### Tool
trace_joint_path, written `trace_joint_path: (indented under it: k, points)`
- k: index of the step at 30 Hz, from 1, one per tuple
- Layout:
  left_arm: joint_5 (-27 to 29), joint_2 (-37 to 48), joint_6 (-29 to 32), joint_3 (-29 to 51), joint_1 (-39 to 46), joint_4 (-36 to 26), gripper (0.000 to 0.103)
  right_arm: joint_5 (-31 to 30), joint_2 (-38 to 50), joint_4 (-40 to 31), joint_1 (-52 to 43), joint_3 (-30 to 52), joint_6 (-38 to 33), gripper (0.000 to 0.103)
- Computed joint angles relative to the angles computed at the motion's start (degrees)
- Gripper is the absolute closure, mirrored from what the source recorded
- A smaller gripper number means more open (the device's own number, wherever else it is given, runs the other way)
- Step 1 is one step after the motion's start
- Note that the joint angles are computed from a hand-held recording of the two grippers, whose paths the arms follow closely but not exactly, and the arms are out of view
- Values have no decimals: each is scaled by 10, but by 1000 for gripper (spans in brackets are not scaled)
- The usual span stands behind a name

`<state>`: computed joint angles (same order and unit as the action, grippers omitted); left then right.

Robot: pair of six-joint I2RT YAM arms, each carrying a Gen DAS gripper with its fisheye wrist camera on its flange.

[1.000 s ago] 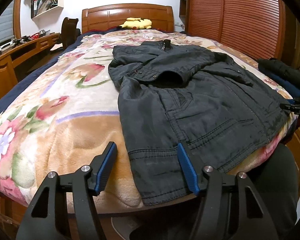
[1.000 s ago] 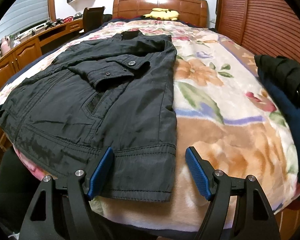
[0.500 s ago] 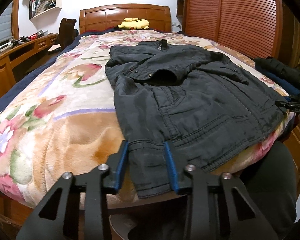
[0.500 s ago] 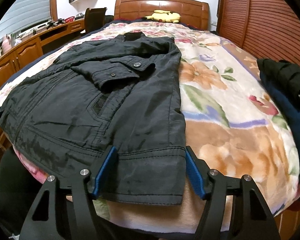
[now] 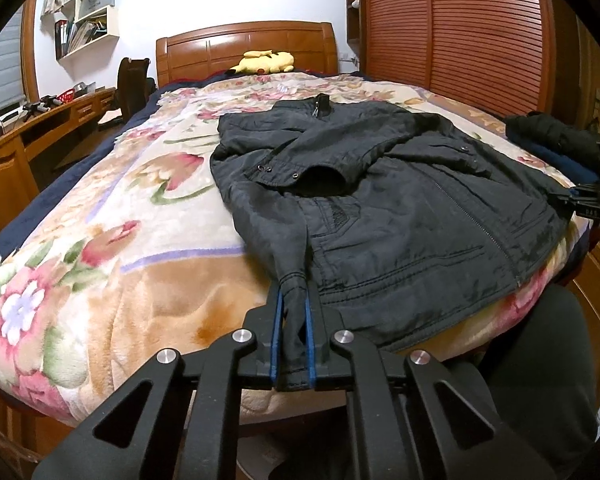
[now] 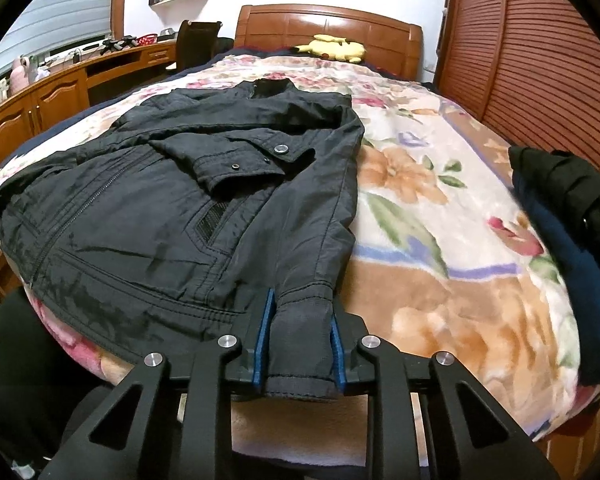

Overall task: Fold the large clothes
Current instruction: 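Lift the jacket hem up with both tools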

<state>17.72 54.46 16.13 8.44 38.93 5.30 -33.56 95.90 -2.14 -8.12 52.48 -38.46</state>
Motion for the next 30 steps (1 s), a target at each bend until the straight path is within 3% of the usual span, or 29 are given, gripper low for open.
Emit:
trace_joint_path:
  k: [10, 19, 30]
  points:
    - [13, 22, 2, -2, 9, 18, 95, -7, -7, 13, -2, -12, -8, 85]
    - [85, -155, 3, 36, 55, -139, 98, -71, -45, 1, -28, -18, -6, 95]
    - [120, -164, -19, 160, 75, -190, 98, -168, -105, -69, -72, 33, 23, 96]
